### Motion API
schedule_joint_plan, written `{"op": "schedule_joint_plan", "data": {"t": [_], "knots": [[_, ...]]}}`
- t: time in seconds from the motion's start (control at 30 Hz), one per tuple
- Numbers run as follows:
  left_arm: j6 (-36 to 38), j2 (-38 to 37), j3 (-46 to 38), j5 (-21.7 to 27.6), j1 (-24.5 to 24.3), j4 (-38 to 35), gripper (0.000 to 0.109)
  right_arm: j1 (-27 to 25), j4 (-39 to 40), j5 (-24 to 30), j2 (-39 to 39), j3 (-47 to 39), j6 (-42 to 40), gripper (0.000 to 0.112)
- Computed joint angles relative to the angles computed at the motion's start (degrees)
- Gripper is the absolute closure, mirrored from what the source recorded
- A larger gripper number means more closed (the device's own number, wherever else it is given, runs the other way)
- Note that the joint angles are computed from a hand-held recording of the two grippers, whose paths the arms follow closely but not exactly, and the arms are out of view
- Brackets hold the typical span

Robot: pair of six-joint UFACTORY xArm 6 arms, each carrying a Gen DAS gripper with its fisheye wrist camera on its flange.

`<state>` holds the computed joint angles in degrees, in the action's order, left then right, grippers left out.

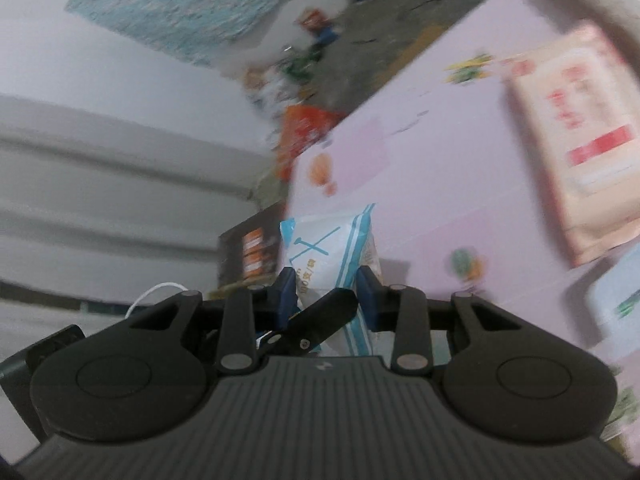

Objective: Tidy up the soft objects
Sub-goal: 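Carry the snack bag into the cardboard box and open the right tool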

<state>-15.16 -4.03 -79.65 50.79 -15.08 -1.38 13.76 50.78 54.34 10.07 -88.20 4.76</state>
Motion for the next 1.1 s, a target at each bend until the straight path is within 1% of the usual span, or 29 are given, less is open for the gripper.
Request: {"op": "schedule_joint_plan", "data": {"t": [0.13,0.27,0.37,0.47,0.6,0.73,0.83,0.87,0.93,1.0,1.1], "knots": [[-5.9,-11.3,6.9,4.3,3.4,6.4,0.053,5.4,0.7,1.9,0.9,-3.9,1.1,0.080],[-7.4,-23.0,14.0,10.8,9.5,8.9,0.053,12.8,2.6,3.9,3.3,-8.3,2.9,0.080],[-5.3,-30.0,19.2,14.6,15.5,7.9,0.053,18.6,3.8,4.2,5.6,-10.4,4.4,0.080],[-0.6,-34.7,24.2,17.6,22.3,5.8,0.053,24.5,3.4,2.9,7.7,-11.0,6.5,0.080],[7.8,-37.0,30.2,19.8,30.9,1.7,0.053,30.4,2.2,0.5,10.4,-9.9,10.2,0.080],[14.2,-37.5,35.0,20.2,35.5,-0.1,0.053,34.2,1.0,-2.0,12.2,-7.5,15.0,0.081],[17.3,-37.5,37.5,19.6,37.0,0.0,0.053,36.1,-1.5,-3.8,13.1,-6.2,18.1,0.081],[17.8,-37.1,37.5,19.6,36.8,0.4,0.050,36.7,-2.2,-4.5,13.1,-5.4,19.6,0.081],[18.9,-36.2,37.1,20.2,37.0,0.3,0.049,37.3,-2.7,-5.5,13.4,-4.4,21.1,0.081],[19.9,-36.0,37.0,20.7,37.5,-0.4,0.045,37.9,-5.4,-5.8,13.7,-4.4,23.0,0.081],[21.2,-35.9,36.9,20.2,37.9,-0.1,0.041,38.3,-6.0,-6.4,14.4,-4.7,23.1,0.081]]}}
